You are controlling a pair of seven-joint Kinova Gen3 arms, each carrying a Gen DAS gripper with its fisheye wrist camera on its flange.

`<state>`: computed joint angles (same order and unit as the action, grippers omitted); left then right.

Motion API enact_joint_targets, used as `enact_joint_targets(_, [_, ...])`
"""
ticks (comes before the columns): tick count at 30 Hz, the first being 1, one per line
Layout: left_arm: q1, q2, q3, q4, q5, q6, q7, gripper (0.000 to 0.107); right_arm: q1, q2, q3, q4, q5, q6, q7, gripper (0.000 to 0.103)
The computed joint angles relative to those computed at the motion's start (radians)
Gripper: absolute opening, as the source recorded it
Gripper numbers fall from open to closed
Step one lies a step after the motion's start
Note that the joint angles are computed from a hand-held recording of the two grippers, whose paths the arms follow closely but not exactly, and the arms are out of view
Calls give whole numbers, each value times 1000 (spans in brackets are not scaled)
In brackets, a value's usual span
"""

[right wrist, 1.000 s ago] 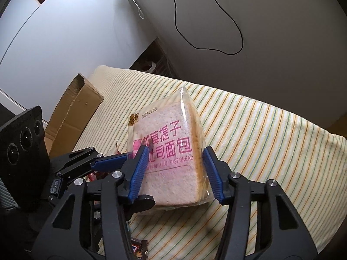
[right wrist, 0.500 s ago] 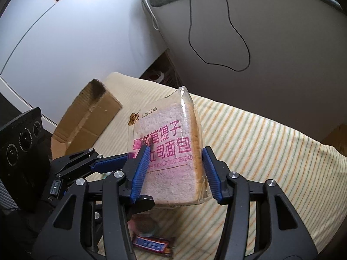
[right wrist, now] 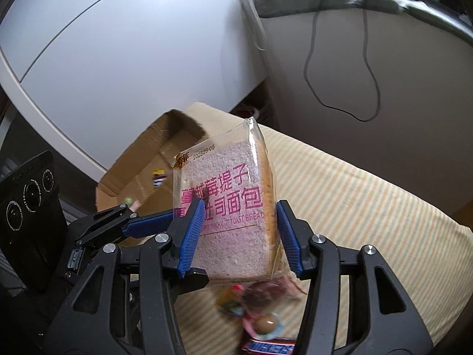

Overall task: Organize snacks
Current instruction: 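Lift the toast loaf with the right tool and lower it into the box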

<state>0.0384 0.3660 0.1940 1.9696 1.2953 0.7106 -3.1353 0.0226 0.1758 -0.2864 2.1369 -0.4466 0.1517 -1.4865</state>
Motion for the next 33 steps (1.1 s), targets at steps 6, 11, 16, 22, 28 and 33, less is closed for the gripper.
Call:
enact_joint_targets(6, [-60,-21,-36,16,8,29,-17,58,-105,52,40,-75,63,12,-64,53])
enact_joint_targets(11, [-107,-20,-65,23,20,42,-36,58,-154,118,37,-159,115,30,-108,53])
enact_joint_targets(16, [-142,-10,-82,15,18,43,-34,58,-172,178,19,-238,143,59,-122,53])
enact_joint_targets(22, [-171,18,-88,-13,-4,26,-2,58,-202,259,13,-338,167,95,-139,53])
enact_joint_targets(28, [-192,55,-74,-52,-51,-2,60,58,-194,335,-13,-419,163,129,-124,53])
enact_joint_targets(33, [-203,81,-53,-78,-96,-26,111,58,-186,383,-25,-471,151,166,-107,53])
